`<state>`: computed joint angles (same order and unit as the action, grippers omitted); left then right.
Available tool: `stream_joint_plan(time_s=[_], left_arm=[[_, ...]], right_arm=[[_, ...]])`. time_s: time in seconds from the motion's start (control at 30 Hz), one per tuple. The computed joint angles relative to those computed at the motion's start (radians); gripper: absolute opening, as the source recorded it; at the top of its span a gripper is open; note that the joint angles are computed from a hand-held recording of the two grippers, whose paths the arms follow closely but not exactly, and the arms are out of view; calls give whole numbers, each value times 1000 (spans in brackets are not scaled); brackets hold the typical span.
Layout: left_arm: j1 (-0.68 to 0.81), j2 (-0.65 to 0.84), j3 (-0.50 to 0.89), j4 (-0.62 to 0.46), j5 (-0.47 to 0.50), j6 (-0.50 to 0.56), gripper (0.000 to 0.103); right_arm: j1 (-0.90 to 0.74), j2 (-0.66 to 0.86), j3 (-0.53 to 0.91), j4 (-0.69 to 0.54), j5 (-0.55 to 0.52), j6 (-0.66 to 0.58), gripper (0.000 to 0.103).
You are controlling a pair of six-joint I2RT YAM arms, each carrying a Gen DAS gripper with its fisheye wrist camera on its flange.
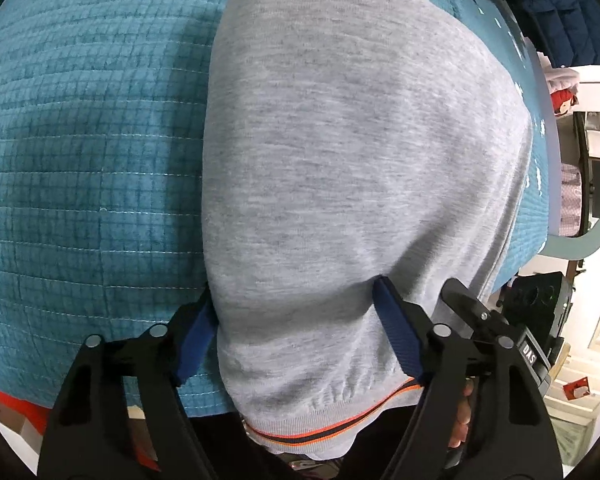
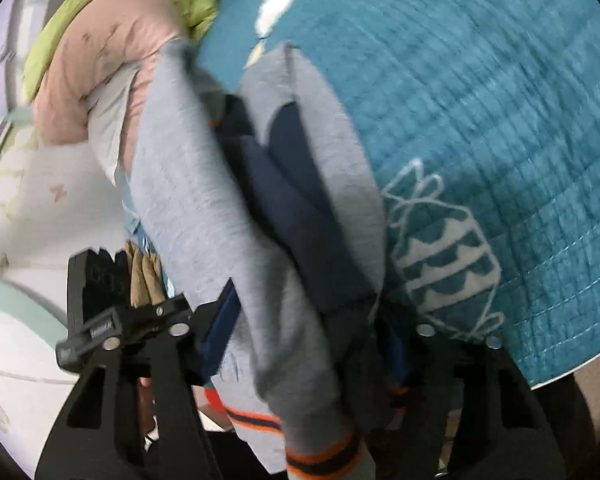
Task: Fold large clothes
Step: 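Grasp the folded jacket's striped hem with both tools and lift it, then carry the folded jacket with both tools onto the clothes pile and release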
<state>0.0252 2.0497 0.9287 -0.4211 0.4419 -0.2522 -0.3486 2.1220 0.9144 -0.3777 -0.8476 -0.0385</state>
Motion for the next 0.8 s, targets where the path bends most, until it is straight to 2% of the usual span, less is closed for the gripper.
stream_joint_plan(time_s=[0.07, 0.1, 0.2, 0.3, 0.53, 0.7, 0.8], left_arm=[[-39, -27, -14, 16, -33, -18, 62], [-56, -43, -16, 15, -47, -22, 58], [-66, -101, -42, 24, -50, -20, 50], [-47, -153, -75, 35, -31, -5, 44], [31, -361, -149, -2, -12, 37, 41], [224, -506, -139, -124, 40, 167, 41], [389, -601, -101, -244, 83, 275, 41]], right_arm=[[7, -50, -35, 17, 19, -1, 43], [8, -80, -53, 22, 13, -2, 35], [38, -147, -79, 47, 19, 30, 29], [90, -248, -113, 57, 55, 45, 28], [240, -453, -138, 43, 75, 108, 27], [388, -552, -103, 50, 86, 182, 27], [501, -591, -74, 75, 102, 239, 27]])
